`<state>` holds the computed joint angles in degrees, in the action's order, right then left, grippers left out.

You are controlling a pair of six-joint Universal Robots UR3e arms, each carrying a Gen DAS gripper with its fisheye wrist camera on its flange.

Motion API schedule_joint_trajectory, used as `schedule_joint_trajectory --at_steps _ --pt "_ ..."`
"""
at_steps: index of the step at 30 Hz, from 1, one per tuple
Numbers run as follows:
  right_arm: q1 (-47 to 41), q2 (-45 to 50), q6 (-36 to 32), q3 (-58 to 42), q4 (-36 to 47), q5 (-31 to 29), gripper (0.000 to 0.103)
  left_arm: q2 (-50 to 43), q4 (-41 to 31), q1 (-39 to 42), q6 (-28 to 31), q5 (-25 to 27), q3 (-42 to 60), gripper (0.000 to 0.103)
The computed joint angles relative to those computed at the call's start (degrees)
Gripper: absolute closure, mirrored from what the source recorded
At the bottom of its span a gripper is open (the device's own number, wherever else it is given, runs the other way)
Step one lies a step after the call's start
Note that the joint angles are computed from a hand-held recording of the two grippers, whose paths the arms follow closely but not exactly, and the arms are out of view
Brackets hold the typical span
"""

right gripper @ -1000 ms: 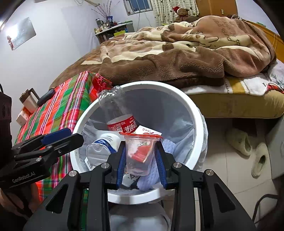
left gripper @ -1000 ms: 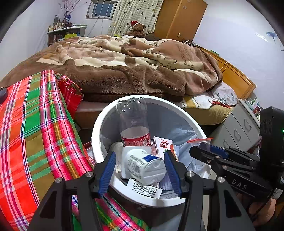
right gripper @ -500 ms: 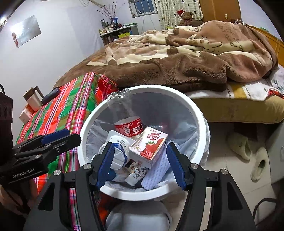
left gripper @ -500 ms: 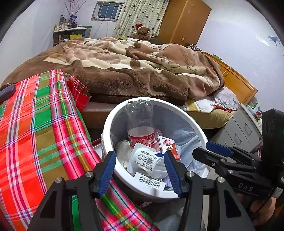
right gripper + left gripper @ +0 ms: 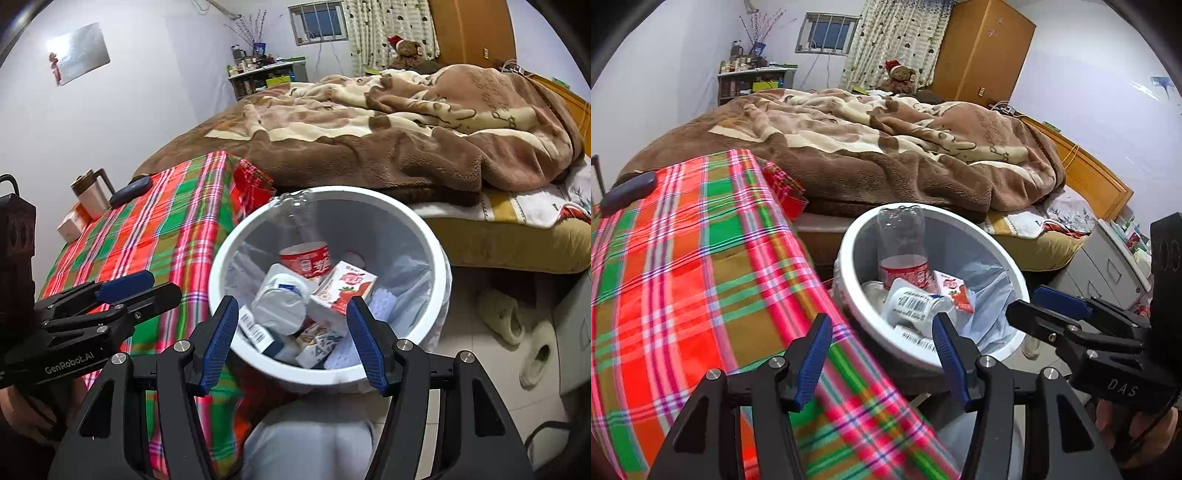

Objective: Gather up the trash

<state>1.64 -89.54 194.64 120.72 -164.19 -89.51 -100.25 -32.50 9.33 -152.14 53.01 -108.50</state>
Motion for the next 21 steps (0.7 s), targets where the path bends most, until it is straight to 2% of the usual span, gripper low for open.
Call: schedule_joint_trajectory --at_steps 10,21 --pt "5.2 -1.4 1.8 0.4 -1.2 -2.6 0.041 11.5 0.4 8.1 3.7 -0.7 -10.6 0.047" --pt "12.3 -3.1 4.0 1.7 -2.6 -7.9 0.041 27.6 -9.1 18.7 13.3 -4.5 -20.6 0.047"
